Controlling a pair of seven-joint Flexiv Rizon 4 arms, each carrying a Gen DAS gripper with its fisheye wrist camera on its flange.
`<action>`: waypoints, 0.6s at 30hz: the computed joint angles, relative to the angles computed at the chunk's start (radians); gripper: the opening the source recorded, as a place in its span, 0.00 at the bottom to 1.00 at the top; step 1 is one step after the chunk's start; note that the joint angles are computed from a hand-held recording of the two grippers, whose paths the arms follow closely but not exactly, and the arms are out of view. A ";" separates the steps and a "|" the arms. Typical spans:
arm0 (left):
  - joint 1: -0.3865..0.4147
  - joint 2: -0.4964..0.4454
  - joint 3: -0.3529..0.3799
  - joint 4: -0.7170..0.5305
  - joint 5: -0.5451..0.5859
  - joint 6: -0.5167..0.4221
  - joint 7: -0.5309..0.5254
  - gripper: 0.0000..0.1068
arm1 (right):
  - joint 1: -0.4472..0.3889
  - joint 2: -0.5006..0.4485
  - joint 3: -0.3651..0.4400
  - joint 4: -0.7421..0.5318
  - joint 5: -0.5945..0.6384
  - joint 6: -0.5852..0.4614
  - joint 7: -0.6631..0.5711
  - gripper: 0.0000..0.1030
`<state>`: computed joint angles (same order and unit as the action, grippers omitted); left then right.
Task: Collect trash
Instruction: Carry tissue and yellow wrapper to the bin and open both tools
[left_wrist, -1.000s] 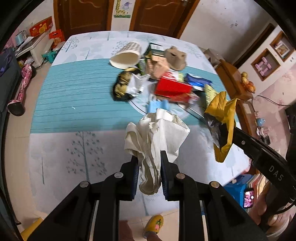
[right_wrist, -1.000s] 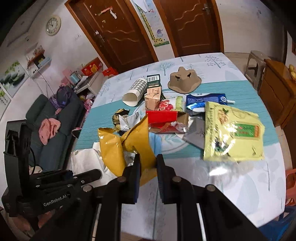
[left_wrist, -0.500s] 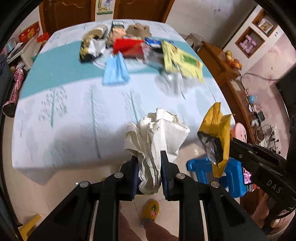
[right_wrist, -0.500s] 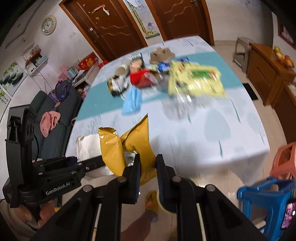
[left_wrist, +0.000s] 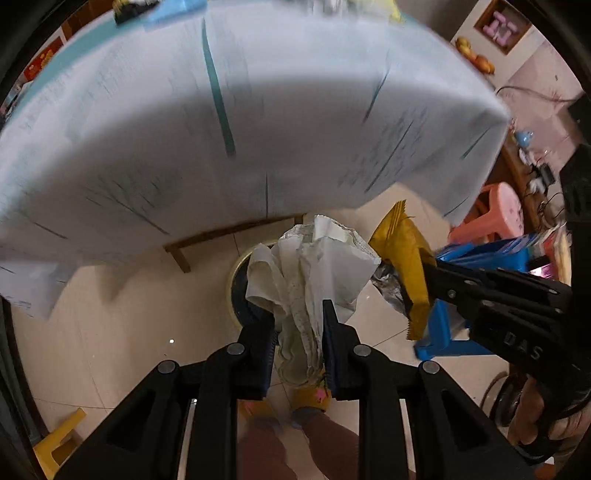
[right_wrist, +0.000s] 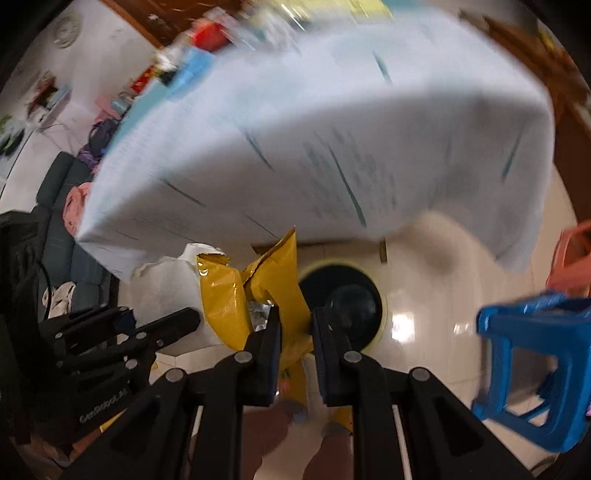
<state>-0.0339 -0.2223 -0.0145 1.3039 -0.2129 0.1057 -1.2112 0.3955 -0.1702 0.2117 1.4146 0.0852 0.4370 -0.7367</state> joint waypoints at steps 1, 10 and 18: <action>-0.005 0.001 0.002 0.040 0.005 0.036 0.010 0.20 | -0.002 -0.004 0.001 0.030 0.005 0.024 0.007 0.15; -0.017 -0.066 0.006 0.288 0.016 0.339 0.056 0.35 | 0.003 -0.138 0.011 0.225 0.032 0.257 0.043 0.18; -0.023 -0.128 0.010 0.375 0.045 0.519 0.052 0.74 | 0.010 -0.233 0.013 0.301 0.021 0.449 0.099 0.59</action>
<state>-0.0569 -0.3502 -0.0042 1.6784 -0.1677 0.6245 -1.1597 0.4052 -0.4037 0.2248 1.7153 0.1061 0.8863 -0.6376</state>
